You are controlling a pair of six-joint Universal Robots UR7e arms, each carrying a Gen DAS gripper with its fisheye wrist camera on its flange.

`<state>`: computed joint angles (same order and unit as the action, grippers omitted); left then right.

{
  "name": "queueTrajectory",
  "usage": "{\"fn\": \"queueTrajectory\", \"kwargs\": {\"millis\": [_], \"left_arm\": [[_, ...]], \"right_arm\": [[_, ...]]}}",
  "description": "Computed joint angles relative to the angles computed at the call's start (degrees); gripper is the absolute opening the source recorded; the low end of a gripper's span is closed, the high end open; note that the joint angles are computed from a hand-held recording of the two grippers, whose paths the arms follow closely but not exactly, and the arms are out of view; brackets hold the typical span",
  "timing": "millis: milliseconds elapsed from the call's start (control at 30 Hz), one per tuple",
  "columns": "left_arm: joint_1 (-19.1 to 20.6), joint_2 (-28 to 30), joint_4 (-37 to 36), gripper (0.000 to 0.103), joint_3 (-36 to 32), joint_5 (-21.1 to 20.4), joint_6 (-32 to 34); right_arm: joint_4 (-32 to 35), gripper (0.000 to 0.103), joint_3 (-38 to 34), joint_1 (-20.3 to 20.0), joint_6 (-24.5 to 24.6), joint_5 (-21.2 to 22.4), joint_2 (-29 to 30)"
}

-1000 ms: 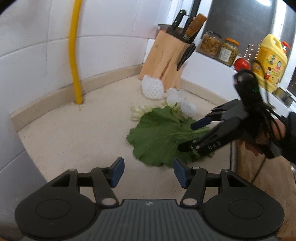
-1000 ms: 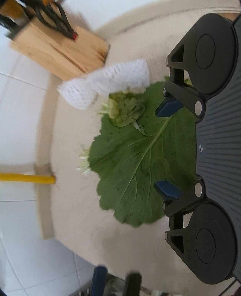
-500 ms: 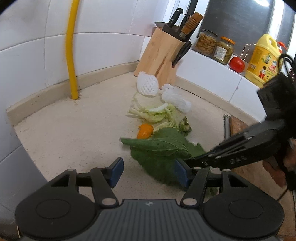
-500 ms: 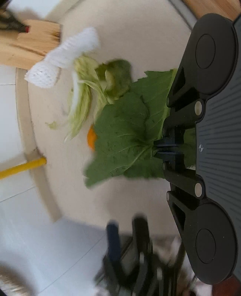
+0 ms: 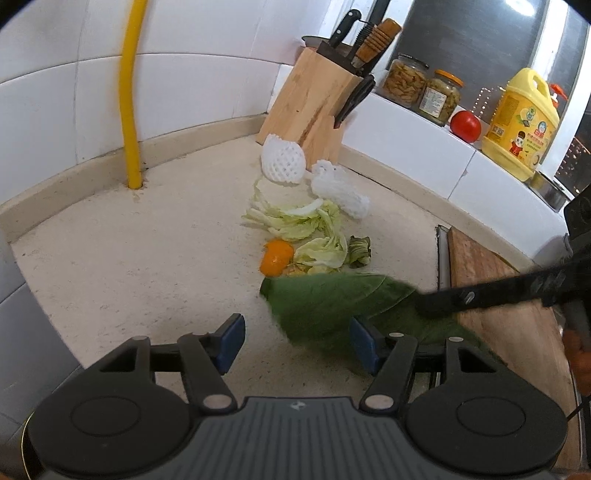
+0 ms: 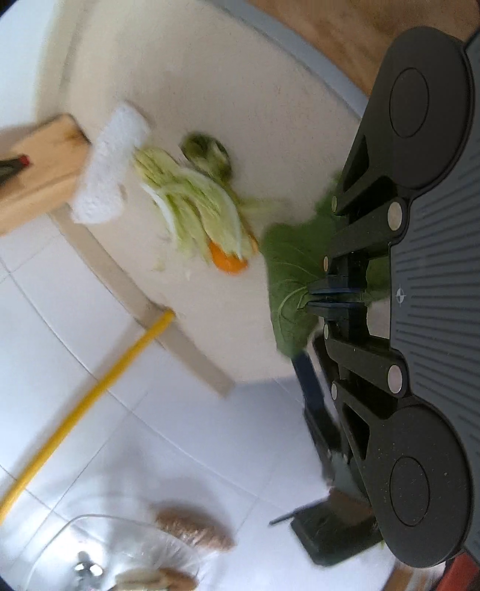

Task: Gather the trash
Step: 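Pull the green leaf off the pile toward the cutting board with the right gripper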

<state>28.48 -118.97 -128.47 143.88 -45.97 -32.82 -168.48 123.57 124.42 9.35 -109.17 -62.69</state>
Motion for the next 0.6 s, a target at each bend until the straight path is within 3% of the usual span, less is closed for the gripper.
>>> {"fn": "queueTrajectory", "kwargs": {"millis": [33, 133, 200, 300, 433, 533, 600], "left_arm": [[0.0, 0.4, -0.3, 0.057, -0.1, 0.0, 0.4], [0.1, 1.2, -1.8, 0.057, -0.2, 0.3, 2.2], [0.3, 1.5, -2.2, 0.057, -0.4, 0.5, 2.8], [0.8, 1.7, -2.0, 0.057, -0.6, 0.8, 3.0], [1.0, 1.0, -1.0, 0.057, -0.6, 1.6, 2.5], [1.7, 0.9, -1.2, 0.057, -0.7, 1.5, 2.5], [1.7, 1.1, -1.1, 0.057, -0.9, 1.7, 2.8]], "right_arm": [[1.3, 0.009, -0.6, 0.6, -1.3, -1.9, 0.8], [2.5, 0.033, -2.2, 2.0, -5.8, -5.3, 4.0], [3.0, 0.059, -3.4, 2.8, -10.1, -7.3, 6.3], [5.1, 0.075, -5.2, 2.9, -13.7, -7.7, 8.7], [8.8, 0.077, -6.6, 2.8, -13.0, -7.5, 9.7], [8.2, 0.085, -6.6, 3.2, -14.6, -7.0, 10.8], [5.8, 0.069, -6.4, 4.3, -15.0, -10.6, 12.3]]}}
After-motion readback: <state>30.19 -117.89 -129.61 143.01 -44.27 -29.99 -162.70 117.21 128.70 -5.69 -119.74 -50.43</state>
